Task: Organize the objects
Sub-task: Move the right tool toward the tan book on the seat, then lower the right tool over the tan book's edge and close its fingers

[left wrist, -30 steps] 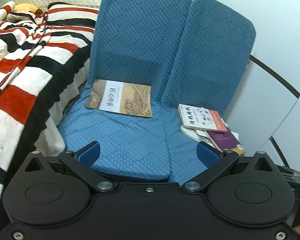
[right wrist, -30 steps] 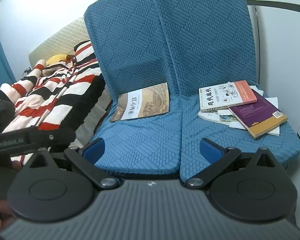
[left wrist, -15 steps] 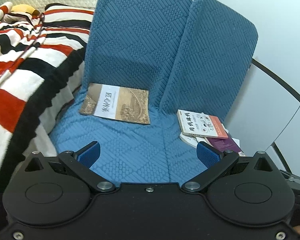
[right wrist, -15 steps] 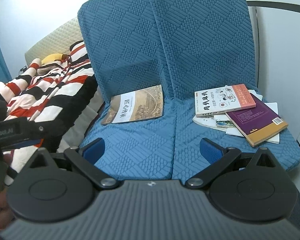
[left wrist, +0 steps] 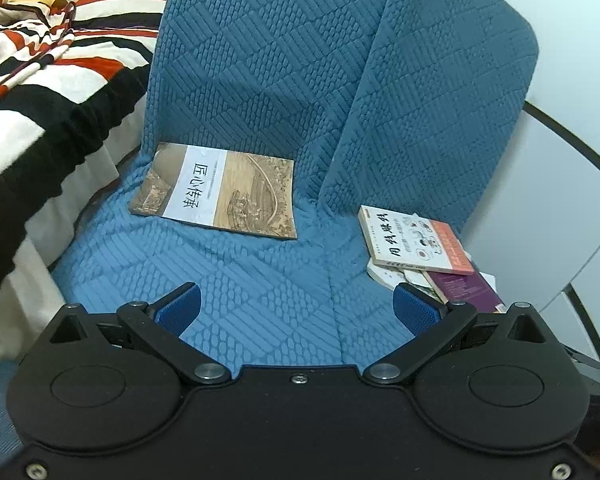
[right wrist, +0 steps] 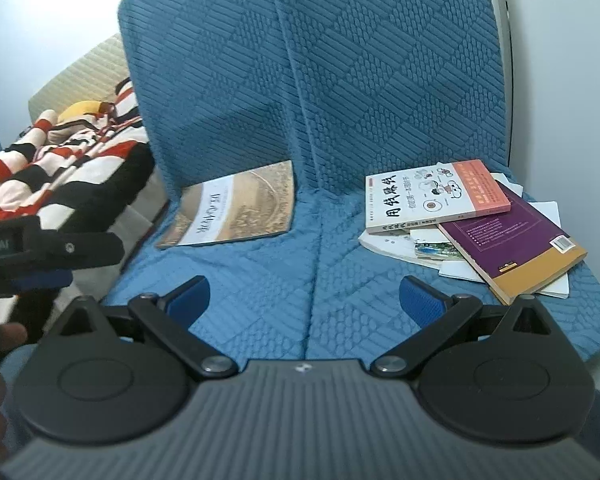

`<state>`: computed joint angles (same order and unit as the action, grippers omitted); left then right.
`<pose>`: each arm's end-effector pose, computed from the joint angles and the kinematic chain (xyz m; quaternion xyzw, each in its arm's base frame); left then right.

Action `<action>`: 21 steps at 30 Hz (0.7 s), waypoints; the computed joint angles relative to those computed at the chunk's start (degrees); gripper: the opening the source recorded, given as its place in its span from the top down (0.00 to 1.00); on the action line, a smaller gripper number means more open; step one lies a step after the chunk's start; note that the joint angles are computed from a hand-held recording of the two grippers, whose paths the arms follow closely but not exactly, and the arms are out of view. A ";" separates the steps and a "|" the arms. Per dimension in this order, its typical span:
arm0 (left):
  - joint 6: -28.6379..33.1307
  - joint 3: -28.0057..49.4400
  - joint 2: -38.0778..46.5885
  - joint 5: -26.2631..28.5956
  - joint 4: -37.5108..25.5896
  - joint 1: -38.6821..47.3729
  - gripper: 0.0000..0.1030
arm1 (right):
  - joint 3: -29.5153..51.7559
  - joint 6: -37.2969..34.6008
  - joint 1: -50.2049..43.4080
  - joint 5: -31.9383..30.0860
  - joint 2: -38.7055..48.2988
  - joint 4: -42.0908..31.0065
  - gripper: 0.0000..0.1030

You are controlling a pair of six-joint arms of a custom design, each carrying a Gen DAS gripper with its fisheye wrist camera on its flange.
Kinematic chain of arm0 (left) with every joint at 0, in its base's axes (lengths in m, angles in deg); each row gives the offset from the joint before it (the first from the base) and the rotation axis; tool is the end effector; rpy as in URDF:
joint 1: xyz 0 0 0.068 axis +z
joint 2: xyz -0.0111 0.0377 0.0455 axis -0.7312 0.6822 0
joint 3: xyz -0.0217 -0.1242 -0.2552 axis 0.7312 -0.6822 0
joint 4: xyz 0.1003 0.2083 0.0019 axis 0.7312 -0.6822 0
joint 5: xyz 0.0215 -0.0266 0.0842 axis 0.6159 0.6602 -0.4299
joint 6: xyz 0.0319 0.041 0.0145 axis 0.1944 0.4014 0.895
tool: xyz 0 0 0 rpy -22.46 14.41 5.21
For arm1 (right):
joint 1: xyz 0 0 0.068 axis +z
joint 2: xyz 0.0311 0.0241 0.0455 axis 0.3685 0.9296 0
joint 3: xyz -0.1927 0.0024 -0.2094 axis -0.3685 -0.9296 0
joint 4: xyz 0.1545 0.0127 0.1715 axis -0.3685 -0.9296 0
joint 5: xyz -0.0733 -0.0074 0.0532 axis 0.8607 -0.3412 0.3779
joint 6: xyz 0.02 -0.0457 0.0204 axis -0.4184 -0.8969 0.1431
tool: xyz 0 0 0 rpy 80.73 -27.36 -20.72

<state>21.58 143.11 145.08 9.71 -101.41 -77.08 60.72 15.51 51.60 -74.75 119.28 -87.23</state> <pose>0.2299 -0.1350 0.3088 0.0950 0.8968 -0.1948 0.3857 0.2058 0.1141 0.2833 -0.0448 0.8791 0.1579 0.4474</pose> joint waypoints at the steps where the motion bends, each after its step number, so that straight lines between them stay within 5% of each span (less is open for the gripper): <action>1: 0.21 -0.54 0.88 -0.22 1.59 0.04 0.01 | -0.41 -0.66 -0.50 -0.17 0.86 1.46 0.00; 17: 3.65 0.90 14.45 1.69 16.21 5.31 0.00 | 4.89 -2.61 -4.85 -4.95 16.59 12.41 0.01; 21: 3.94 4.49 17.43 4.76 13.72 7.11 0.01 | 7.00 -2.03 -4.45 -4.92 19.70 13.31 0.01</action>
<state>25.52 147.60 162.51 14.47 -87.70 -69.97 67.71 13.48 47.15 -79.67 138.98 -73.93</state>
